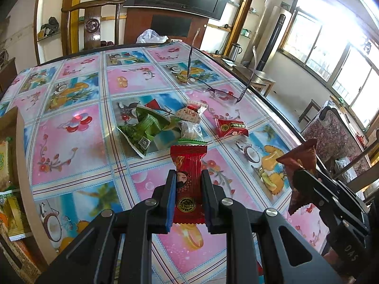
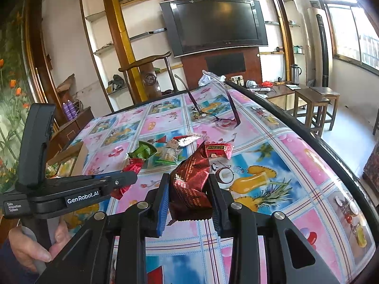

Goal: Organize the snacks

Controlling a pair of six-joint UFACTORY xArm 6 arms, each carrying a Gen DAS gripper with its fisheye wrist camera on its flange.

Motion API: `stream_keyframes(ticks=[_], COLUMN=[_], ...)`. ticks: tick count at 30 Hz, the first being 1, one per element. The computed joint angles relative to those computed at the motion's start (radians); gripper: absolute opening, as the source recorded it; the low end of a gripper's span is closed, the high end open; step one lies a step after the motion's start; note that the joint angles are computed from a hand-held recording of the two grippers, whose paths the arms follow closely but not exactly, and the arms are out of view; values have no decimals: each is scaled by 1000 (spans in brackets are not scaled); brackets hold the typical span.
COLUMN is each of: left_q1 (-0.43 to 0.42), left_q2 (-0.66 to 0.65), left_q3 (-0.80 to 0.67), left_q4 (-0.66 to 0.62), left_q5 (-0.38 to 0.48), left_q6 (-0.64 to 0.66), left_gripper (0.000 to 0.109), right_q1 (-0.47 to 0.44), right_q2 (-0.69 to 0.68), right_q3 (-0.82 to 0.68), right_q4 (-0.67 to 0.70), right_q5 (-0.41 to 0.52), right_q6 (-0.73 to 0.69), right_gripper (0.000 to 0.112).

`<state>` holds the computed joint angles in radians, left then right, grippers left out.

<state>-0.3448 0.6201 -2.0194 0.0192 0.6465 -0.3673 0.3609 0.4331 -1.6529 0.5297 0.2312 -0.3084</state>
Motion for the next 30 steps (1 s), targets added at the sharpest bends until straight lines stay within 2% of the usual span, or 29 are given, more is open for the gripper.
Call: stream_keyframes(ticks=[30], left_q1=[2], left_q2=[-18], left_q3=[25], left_q4=[4], left_q5=[-13], left_q6=[-16], left_gripper=[19], right_q1=[15], right_q2=[-75], right_q3=[81], right_q4=[-19], right_q5=[-10], right_q6=[-12], right_gripper=[33])
